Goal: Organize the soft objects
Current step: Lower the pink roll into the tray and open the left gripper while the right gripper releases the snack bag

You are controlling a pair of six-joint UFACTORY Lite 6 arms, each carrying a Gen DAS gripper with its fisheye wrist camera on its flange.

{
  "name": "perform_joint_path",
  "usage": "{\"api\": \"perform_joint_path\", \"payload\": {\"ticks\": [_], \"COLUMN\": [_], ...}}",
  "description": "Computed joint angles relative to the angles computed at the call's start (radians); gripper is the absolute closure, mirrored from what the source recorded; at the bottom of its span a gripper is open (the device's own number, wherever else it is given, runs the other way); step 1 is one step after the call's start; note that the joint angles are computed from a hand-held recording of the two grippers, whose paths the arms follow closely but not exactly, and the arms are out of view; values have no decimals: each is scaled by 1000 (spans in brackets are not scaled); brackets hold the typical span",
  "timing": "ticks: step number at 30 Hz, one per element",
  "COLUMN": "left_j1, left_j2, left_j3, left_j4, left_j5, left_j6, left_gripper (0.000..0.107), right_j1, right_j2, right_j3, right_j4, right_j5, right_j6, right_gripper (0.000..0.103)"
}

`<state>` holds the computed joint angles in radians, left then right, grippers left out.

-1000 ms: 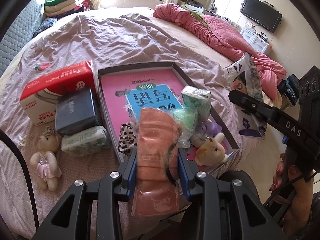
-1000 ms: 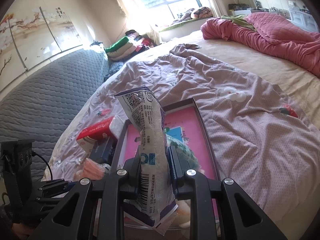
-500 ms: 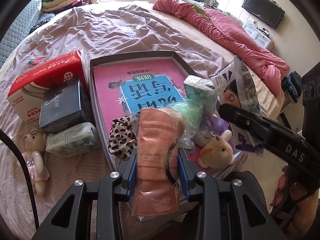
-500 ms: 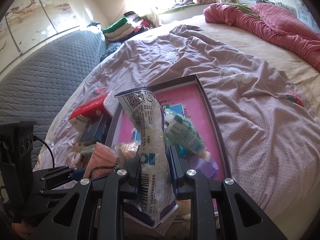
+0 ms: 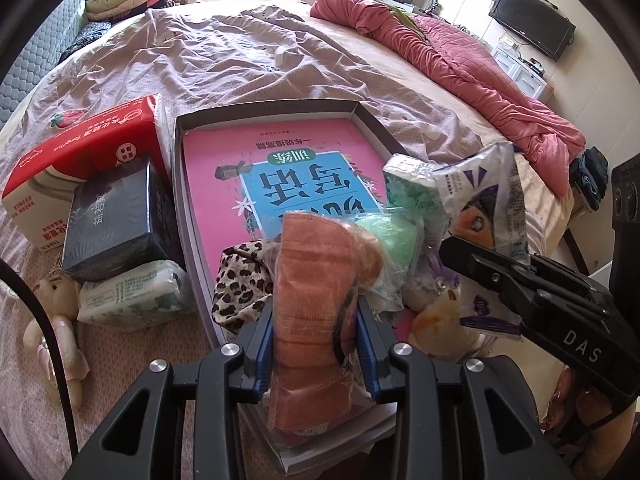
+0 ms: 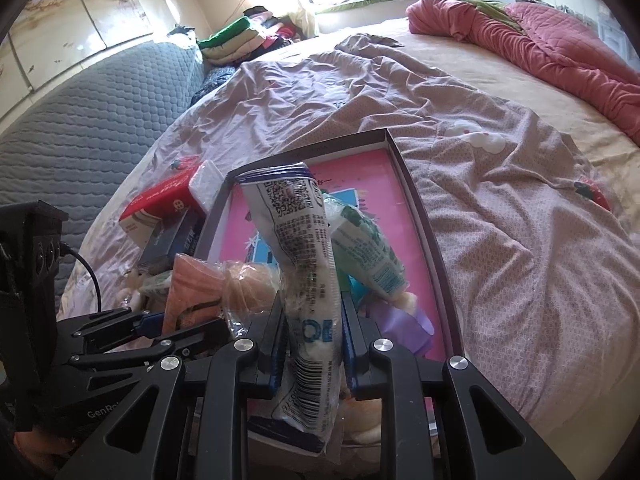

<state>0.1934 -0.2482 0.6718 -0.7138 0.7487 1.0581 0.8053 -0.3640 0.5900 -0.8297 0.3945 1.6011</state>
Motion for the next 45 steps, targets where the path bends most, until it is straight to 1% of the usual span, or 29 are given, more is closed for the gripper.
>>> {"api": "perform_joint_path", "payload": {"ticks": [8, 14, 16, 18, 26, 34, 39, 41, 42, 45], "left_j1": [16, 28, 30, 33, 41, 45, 42, 42, 41, 42], "left_j2": [54, 73, 79, 82, 108, 125, 128, 130, 131, 132], "left_j3": [21, 29, 33, 34, 52, 63, 64, 66, 68, 67], "left_j4": [-29, -41, -44, -49, -61, -65, -59, -62, -61, -61], "left_j5": [-6, 4, 5, 6, 8, 9, 11, 11, 11, 12], "left_j6": [19, 37, 39, 42, 49, 55, 49, 53, 50, 52], "left_gripper": [71, 71, 71, 71, 71, 71, 71, 71, 71, 71], "right_j1": [-31, -38, -25, -20, -41, -22, -12, -21, -25, -32], "right_j2": [24, 125, 168, 199, 277, 303, 308, 287, 276, 258], "right_j3": [7, 82, 117, 141, 176, 187, 180, 161, 150, 135], "right_j4": [-61, -130, -154, -183, -186, -206, -216, -234, -245, -238], "right_j5": [3, 47, 88, 92, -5, -2, -5, -23, -33, -50], "right_j6": [28, 34, 30, 32, -14, 9, 23, 52, 68, 72], "right_gripper": [79, 78, 78, 78, 78, 78, 73, 68, 67, 65]}}
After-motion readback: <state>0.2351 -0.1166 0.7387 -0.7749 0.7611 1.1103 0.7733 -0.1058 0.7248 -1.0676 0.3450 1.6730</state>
